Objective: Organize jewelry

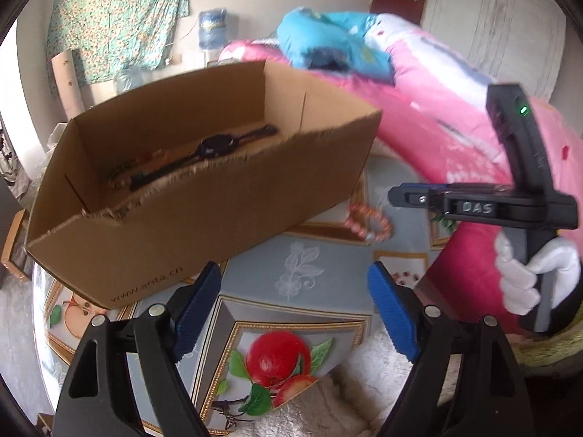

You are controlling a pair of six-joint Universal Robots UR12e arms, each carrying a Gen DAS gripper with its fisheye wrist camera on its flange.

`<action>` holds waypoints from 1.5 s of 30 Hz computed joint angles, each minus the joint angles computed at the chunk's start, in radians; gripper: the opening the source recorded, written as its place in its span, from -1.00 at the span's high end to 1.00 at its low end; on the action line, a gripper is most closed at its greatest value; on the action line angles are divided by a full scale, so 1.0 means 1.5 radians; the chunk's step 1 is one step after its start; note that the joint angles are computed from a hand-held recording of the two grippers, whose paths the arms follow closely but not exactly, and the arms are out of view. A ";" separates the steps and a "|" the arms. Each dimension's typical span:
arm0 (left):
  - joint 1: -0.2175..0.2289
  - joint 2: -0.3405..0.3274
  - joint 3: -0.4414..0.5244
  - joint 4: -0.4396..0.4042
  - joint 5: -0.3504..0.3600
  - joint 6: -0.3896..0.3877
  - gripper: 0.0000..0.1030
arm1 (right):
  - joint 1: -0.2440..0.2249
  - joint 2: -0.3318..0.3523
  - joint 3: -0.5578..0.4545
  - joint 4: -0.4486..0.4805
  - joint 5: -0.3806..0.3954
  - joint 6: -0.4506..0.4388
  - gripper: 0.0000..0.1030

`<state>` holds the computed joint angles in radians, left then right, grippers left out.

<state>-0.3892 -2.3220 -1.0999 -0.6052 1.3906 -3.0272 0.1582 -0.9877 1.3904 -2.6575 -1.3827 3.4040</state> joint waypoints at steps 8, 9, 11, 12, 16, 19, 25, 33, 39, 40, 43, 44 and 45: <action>-0.012 -0.035 0.047 -0.083 0.067 -0.002 -0.56 | 0.009 0.013 -0.019 0.067 -0.049 -0.027 0.74; -0.012 -0.037 0.051 -0.090 0.069 -0.005 -0.56 | 0.010 0.014 -0.020 0.071 -0.052 -0.029 0.76; -0.011 -0.040 0.056 -0.096 0.077 -0.008 -0.56 | 0.011 0.016 -0.022 0.079 -0.058 -0.033 0.80; -0.011 -0.042 0.058 -0.099 0.083 -0.010 -0.56 | 0.012 0.016 -0.021 0.081 -0.059 -0.033 0.81; -0.007 -0.042 0.058 -0.103 0.084 -0.027 -0.56 | 0.012 0.022 -0.029 0.086 -0.049 -0.040 0.85; -0.004 -0.039 0.050 -0.099 0.091 -0.035 -0.56 | 0.015 0.027 -0.039 0.096 -0.037 -0.053 0.86; 0.002 -0.035 0.043 -0.092 0.101 -0.055 -0.56 | 0.024 0.039 -0.059 0.113 0.009 -0.082 0.86; 0.013 -0.025 0.027 -0.089 0.119 -0.084 -0.56 | 0.041 0.061 -0.094 0.137 0.092 -0.133 0.85; 0.017 -0.015 0.006 -0.055 0.095 -0.082 -0.56 | 0.035 0.051 -0.078 0.126 0.060 -0.118 0.82; 0.019 -0.010 -0.004 -0.036 0.078 -0.075 -0.56 | 0.031 0.048 -0.073 0.117 0.059 -0.105 0.80; 0.018 -0.006 -0.013 0.006 0.025 -0.049 -0.56 | 0.023 0.039 -0.058 0.090 0.056 -0.078 0.79; 0.017 -0.004 -0.017 0.020 0.010 -0.035 -0.56 | 0.019 0.035 -0.050 0.079 0.057 -0.068 0.78; 0.015 -0.003 -0.020 0.030 0.002 -0.024 -0.56 | 0.016 0.035 -0.051 0.076 0.057 -0.061 0.78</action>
